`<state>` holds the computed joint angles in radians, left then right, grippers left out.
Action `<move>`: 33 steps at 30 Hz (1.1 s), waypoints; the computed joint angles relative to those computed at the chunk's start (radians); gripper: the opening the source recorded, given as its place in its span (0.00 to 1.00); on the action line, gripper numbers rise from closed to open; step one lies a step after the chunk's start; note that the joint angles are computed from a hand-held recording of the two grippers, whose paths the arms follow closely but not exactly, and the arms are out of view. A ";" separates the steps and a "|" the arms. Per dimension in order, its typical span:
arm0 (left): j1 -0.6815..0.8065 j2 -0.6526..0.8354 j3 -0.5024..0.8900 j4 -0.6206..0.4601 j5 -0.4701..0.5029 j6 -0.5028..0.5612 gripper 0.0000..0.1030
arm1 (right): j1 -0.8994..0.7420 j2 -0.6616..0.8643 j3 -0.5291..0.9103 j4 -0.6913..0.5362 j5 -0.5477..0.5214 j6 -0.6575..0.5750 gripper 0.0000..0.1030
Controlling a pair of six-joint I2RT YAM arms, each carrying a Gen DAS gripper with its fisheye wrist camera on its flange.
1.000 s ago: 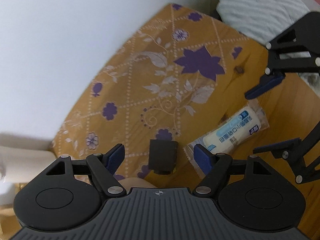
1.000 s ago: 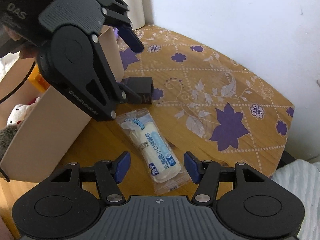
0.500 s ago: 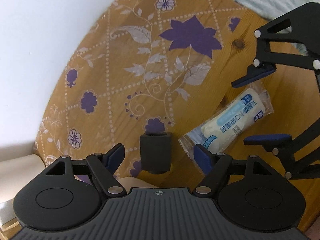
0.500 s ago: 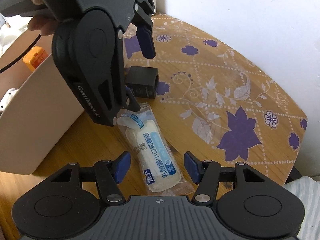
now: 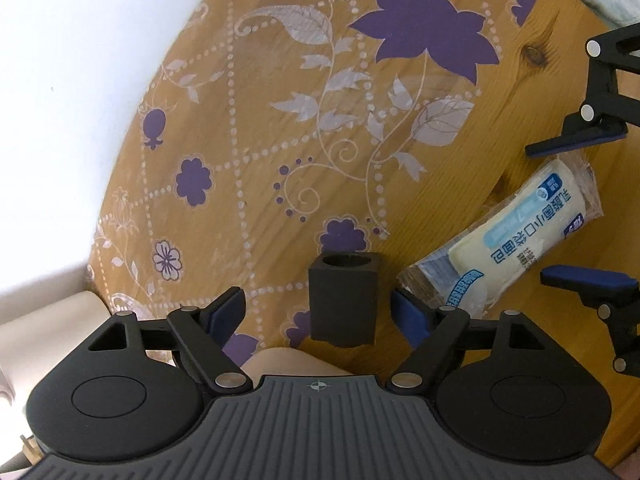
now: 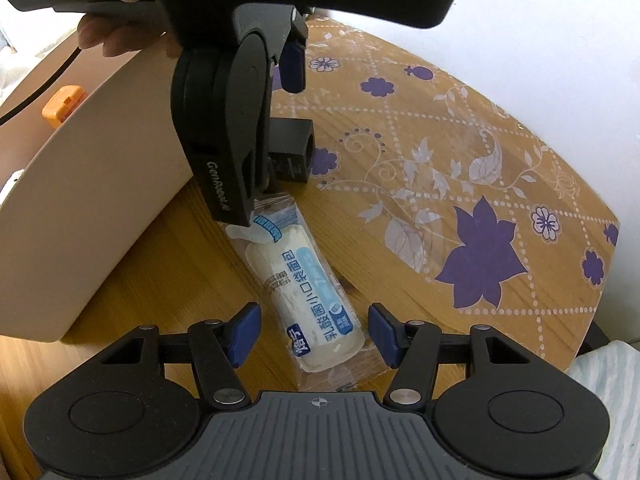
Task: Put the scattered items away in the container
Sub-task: 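Move the left gripper to the black cube while the right approaches the cotton roll, then grasp the black cube with the left gripper while the right grasps the cotton roll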
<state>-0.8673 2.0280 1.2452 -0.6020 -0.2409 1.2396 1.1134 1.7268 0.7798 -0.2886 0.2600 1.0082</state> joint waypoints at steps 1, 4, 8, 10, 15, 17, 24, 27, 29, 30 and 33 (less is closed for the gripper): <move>-0.005 0.013 0.019 -0.012 -0.003 -0.008 0.79 | -0.001 0.001 0.000 0.001 0.000 0.001 0.61; -0.006 0.027 0.041 -0.034 -0.007 -0.028 0.79 | -0.006 0.005 -0.003 0.007 -0.003 0.000 0.61; 0.003 0.041 0.061 -0.061 0.010 -0.038 0.75 | -0.009 0.003 -0.007 0.014 -0.001 -0.006 0.51; 0.013 0.051 0.088 -0.101 0.031 -0.039 0.62 | -0.009 -0.001 -0.008 0.013 -0.005 -0.007 0.45; 0.036 0.081 0.154 -0.218 0.090 -0.049 0.31 | 0.004 0.002 0.008 -0.017 -0.003 -0.009 0.36; 0.036 0.061 0.124 -0.191 0.092 -0.031 0.31 | 0.008 0.005 0.017 -0.031 -0.005 -0.006 0.34; 0.052 0.021 0.068 -0.149 0.113 -0.096 0.31 | 0.028 -0.003 0.027 -0.068 -0.017 0.023 0.33; 0.059 0.011 0.065 -0.166 0.129 -0.108 0.31 | 0.045 -0.012 0.025 -0.080 -0.019 0.052 0.32; 0.062 -0.001 0.065 -0.186 0.145 -0.115 0.31 | 0.058 -0.018 0.019 -0.085 -0.018 0.074 0.32; 0.064 -0.012 0.062 -0.195 0.156 -0.117 0.31 | 0.065 -0.023 0.016 -0.087 -0.019 0.090 0.32; 0.067 -0.055 0.048 -0.217 0.187 -0.118 0.31 | 0.089 -0.042 0.003 -0.089 -0.017 0.137 0.32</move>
<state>-0.8001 1.9731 1.2935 -0.8186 -0.0534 1.1217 1.2027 1.6847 0.7825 -0.3781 0.2430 1.1453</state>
